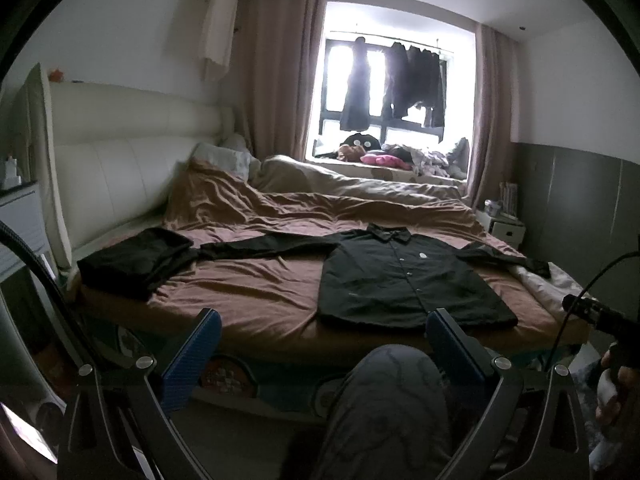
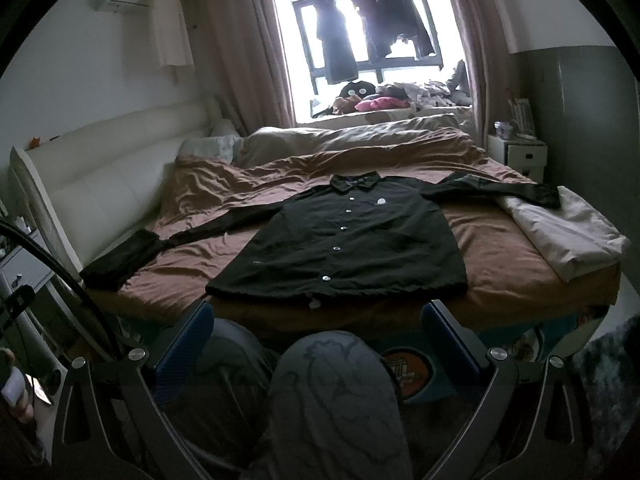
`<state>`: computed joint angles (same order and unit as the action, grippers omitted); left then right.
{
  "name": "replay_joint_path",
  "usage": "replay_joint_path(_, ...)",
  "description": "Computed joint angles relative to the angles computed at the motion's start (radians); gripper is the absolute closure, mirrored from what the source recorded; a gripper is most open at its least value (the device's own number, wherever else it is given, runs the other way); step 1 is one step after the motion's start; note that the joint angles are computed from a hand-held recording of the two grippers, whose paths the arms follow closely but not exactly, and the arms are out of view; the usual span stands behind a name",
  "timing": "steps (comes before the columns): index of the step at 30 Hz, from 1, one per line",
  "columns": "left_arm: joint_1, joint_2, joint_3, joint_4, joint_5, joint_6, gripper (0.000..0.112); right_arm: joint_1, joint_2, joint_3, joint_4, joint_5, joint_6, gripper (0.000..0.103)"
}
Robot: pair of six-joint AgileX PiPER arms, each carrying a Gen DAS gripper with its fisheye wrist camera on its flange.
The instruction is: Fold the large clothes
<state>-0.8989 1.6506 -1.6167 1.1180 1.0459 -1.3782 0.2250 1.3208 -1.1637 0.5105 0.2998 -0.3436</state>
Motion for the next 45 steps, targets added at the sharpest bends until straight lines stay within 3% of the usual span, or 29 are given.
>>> replay_joint_path(13,-0.002,0.013,-0.021,-0.001,0.008,0.001,0.01,-0.009,-0.001,0.006,0.034,0.003,-0.037,0.0)
replay_joint_path(27,0.058,0.066,-0.139,-0.074,-0.031,0.125,0.01,-0.004,0.077,-0.108,-0.056,0.032,0.077,0.0)
replay_joint_path(35,0.113,0.082,-0.159,-0.111,-0.075,0.153,0.01,-0.001,0.16,-0.258,-0.113,0.092,0.142,0.0)
replay_joint_path(41,0.176,0.125,-0.232,-0.17,-0.084,0.212,0.01,-0.013,0.313,-0.5,-0.062,0.201,0.103,0.0)
replay_joint_path(45,0.24,0.179,-0.318,-0.245,-0.099,0.28,0.01,0.002,0.443,-0.692,-0.278,0.251,0.302,0.0)
